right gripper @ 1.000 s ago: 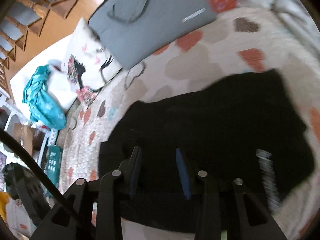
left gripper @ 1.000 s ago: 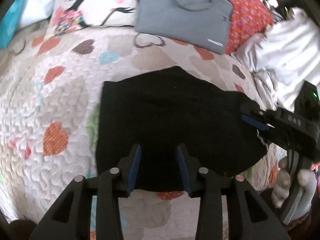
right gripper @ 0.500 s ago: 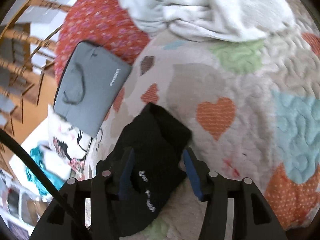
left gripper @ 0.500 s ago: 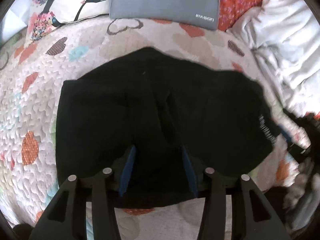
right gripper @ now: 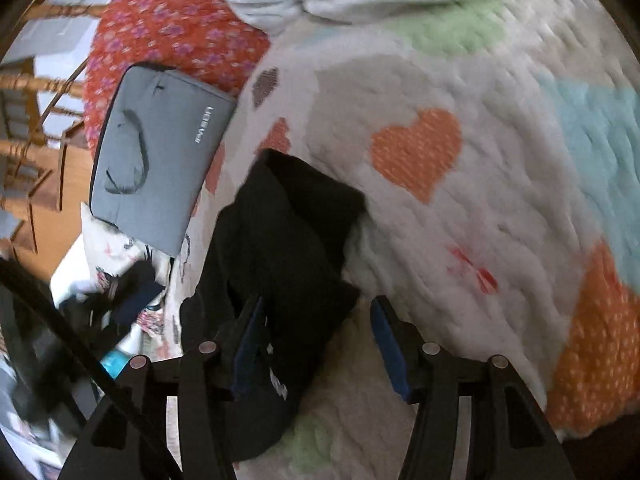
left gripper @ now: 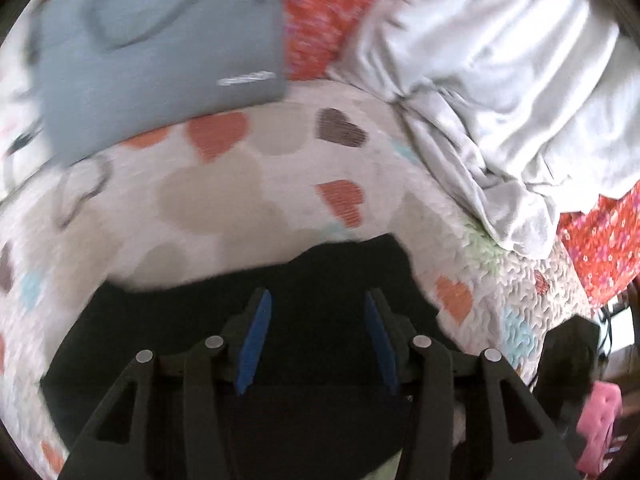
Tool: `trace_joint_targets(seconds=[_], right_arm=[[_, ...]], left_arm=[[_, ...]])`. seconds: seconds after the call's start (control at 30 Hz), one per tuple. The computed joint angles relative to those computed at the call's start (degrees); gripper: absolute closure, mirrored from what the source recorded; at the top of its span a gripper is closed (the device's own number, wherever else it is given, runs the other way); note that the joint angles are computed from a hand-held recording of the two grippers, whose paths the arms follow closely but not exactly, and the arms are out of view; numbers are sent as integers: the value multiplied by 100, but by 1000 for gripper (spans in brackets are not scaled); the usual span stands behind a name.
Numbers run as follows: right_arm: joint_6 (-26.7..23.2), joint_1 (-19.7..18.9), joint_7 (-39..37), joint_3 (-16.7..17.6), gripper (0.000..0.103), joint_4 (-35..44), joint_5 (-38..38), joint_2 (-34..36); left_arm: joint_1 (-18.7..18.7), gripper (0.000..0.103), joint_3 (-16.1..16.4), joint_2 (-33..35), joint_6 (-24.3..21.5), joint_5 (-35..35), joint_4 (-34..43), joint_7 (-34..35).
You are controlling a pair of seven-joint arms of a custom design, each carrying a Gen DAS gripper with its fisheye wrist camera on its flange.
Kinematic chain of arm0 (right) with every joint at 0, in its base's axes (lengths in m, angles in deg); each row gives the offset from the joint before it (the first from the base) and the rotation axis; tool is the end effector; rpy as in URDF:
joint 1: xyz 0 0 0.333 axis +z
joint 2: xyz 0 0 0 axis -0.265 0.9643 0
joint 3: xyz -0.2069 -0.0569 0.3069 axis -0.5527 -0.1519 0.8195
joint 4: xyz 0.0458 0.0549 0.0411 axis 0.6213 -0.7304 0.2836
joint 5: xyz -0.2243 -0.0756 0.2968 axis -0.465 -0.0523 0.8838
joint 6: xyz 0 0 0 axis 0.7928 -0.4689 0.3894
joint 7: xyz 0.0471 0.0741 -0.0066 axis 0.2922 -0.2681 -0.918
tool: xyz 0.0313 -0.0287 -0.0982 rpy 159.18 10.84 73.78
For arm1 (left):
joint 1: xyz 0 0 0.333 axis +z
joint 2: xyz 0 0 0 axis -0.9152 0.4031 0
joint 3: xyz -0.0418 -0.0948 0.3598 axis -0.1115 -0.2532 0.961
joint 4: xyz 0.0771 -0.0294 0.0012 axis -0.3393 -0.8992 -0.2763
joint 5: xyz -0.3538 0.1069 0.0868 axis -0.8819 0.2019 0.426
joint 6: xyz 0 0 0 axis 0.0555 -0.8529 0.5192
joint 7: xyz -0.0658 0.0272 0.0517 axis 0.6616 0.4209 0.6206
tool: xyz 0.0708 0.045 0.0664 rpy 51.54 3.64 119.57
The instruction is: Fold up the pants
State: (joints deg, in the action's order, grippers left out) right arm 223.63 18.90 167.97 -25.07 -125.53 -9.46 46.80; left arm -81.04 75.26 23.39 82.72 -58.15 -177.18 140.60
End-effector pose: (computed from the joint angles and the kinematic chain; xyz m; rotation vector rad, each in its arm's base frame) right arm 0.4584 0.3398 0.4365 -1.0271 1.8982 0.1334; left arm 0.5616 -0.2689 0.5395 -1.5981 2.2416 -0.8692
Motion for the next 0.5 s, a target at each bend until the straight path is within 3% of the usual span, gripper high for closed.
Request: trace_joint_targets(seconds=[0.17, 0.3, 0.5], right_arm=[[19, 92, -162, -160, 43, 305, -8, 266], [62, 139, -296, -213, 43, 413, 17, 364], [121, 175, -465, -273, 43, 530, 73, 472]], left_arm=[[-312, 56, 87, 1032, -704, 460, 1292, -65], [-362, 55, 31, 1642, -1324, 403, 2098, 254], [-461, 44, 31, 2265, -2134, 326, 2972, 685]])
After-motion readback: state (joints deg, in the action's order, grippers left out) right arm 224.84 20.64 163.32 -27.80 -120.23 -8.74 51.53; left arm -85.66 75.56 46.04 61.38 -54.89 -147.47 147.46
